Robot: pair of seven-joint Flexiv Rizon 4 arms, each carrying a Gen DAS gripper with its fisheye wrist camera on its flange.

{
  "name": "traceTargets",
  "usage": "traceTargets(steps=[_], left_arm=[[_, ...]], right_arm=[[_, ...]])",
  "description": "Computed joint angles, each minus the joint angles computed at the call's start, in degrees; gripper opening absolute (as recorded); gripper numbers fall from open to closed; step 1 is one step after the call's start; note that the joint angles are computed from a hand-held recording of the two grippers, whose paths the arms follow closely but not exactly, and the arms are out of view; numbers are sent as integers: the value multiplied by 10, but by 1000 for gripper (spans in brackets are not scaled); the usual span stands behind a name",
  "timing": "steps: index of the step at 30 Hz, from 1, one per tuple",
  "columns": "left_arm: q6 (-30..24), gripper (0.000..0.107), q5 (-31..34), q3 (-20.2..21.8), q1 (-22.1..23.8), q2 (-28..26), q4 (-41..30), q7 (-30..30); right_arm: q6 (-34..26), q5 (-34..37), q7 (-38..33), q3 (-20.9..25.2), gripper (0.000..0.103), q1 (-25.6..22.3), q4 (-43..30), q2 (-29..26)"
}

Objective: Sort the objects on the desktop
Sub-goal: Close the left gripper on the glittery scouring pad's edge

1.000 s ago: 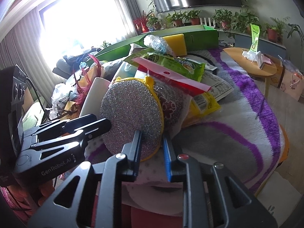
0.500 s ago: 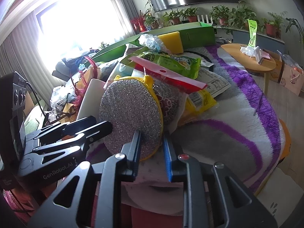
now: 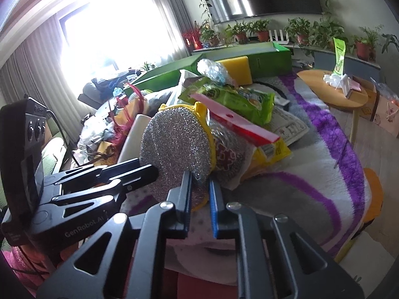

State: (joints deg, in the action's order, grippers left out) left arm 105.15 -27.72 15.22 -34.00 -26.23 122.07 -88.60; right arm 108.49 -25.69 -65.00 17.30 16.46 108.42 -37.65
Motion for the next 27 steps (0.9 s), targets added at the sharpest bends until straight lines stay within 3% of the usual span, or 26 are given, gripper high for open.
traceTargets(steps=[4, 8, 11, 13, 15, 17, 18, 19, 21, 23, 27], left_arm=[[-29, 27, -11, 34, -27, -16, -16, -3], [-34, 27, 13, 37, -21, -21, -18, -25], [-21, 27, 30, 20, 1, -24, -19, -34], [-16, 27, 36, -2, 25, -21, -17, -39], [-13, 27, 40, -12, 37, -19, -17, -43], [-7, 27, 45, -23, 49, -17, -18, -44], [-5, 27, 45, -24, 51, -17, -18, -44], [-3, 27, 48, -34, 60, -16, -17, -44], [3, 27, 55, -54, 80, -11, -11, -46], [2, 27, 57, -59, 86, -8, -10, -45], [0, 27, 62, -69, 93, -3, -5, -43]], right_arm=[[-31, 21, -5, -40, 13, 37, -9, 7], [-38, 27, -12, -26, 18, 24, -14, 0], [-28, 67, -19, -105, 39, 93, -3, 13], [-32, 85, -23, -127, 51, 113, -1, 17], [-33, 99, -28, -145, 51, 131, 4, 23], [-29, 125, -37, -199, 51, 183, 13, 33], [-26, 132, -42, -206, 47, 193, 16, 37], [-24, 133, -46, -196, 39, 186, 15, 38], [-23, 139, -53, -194, 34, 187, 14, 40], [-27, 145, -58, -195, 33, 190, 10, 39], [-53, 126, -55, -134, 31, 138, -6, 32]])
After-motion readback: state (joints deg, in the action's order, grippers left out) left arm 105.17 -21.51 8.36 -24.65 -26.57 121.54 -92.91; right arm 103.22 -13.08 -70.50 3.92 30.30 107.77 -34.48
